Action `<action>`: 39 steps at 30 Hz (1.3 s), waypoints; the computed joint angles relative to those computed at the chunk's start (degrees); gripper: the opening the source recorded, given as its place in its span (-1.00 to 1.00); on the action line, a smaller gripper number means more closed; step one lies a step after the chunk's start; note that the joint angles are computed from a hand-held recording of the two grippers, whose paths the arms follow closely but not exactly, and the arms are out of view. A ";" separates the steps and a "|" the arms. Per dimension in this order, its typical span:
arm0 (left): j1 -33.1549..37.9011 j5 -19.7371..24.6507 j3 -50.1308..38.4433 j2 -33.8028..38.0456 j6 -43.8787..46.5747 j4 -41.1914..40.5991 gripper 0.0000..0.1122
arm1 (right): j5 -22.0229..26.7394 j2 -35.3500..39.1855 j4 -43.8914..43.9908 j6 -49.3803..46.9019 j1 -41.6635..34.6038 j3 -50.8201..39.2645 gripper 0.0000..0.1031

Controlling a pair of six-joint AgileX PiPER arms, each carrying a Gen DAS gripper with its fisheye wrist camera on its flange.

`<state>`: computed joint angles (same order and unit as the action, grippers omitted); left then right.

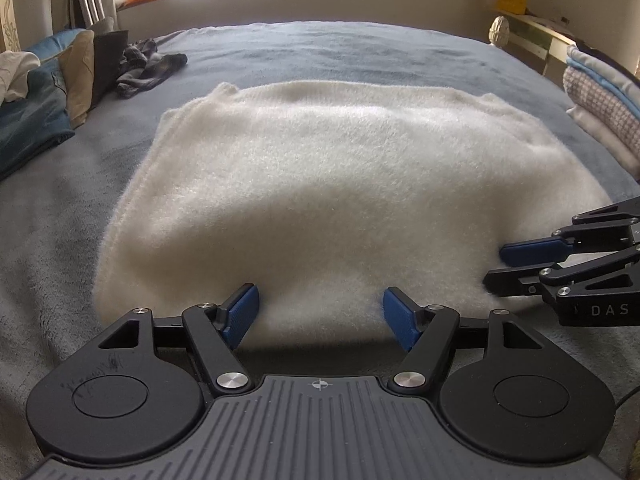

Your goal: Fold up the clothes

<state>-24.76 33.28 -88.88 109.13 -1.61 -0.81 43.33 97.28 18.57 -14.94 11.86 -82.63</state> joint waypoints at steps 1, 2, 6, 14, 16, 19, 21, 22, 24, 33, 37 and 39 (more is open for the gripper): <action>0.02 0.21 -0.17 0.07 0.01 -0.06 0.25 | 0.18 0.05 0.03 0.16 -0.03 -0.13 -0.41; 0.06 0.40 -0.34 0.15 0.06 -0.14 0.25 | 0.33 0.10 0.01 0.30 -0.04 -0.26 -0.41; 0.12 0.73 -0.61 0.27 -0.02 -0.33 0.26 | 0.72 0.29 -0.44 0.83 0.12 -0.75 -0.41; 0.04 0.64 -0.39 0.20 -0.19 -0.23 0.26 | 1.44 0.74 -0.23 1.52 -0.06 -1.57 -0.41; 0.04 0.69 -0.50 0.29 -0.17 -0.25 0.27 | 1.57 0.83 -0.11 1.65 -0.13 -1.69 -0.40; 0.08 0.75 -0.65 0.41 -0.04 -0.36 0.27 | 1.75 0.92 -0.20 1.86 -0.11 -1.88 -0.40; 0.10 0.76 -0.69 0.44 0.01 -0.41 0.27 | 1.81 1.00 -0.34 2.04 -0.03 -2.02 -0.40; 0.10 0.71 -0.64 0.42 0.00 -0.39 0.27 | 1.84 1.06 -0.43 2.17 0.03 -2.10 -0.40; 0.08 0.62 -0.54 0.40 -0.04 -0.33 0.27 | 1.89 1.09 -0.47 2.26 0.04 -2.18 -0.40; 0.12 0.64 -0.49 0.37 -0.04 -0.44 0.28 | 2.18 1.14 -0.82 2.75 0.14 -2.48 -0.40; 0.11 0.73 -0.56 0.37 -0.03 -0.42 0.29 | 2.25 1.10 -0.83 2.84 0.12 -2.48 -0.40; 0.11 0.73 -0.53 0.35 -0.02 -0.40 0.29 | 2.25 1.10 -0.83 2.84 0.12 -2.48 -0.40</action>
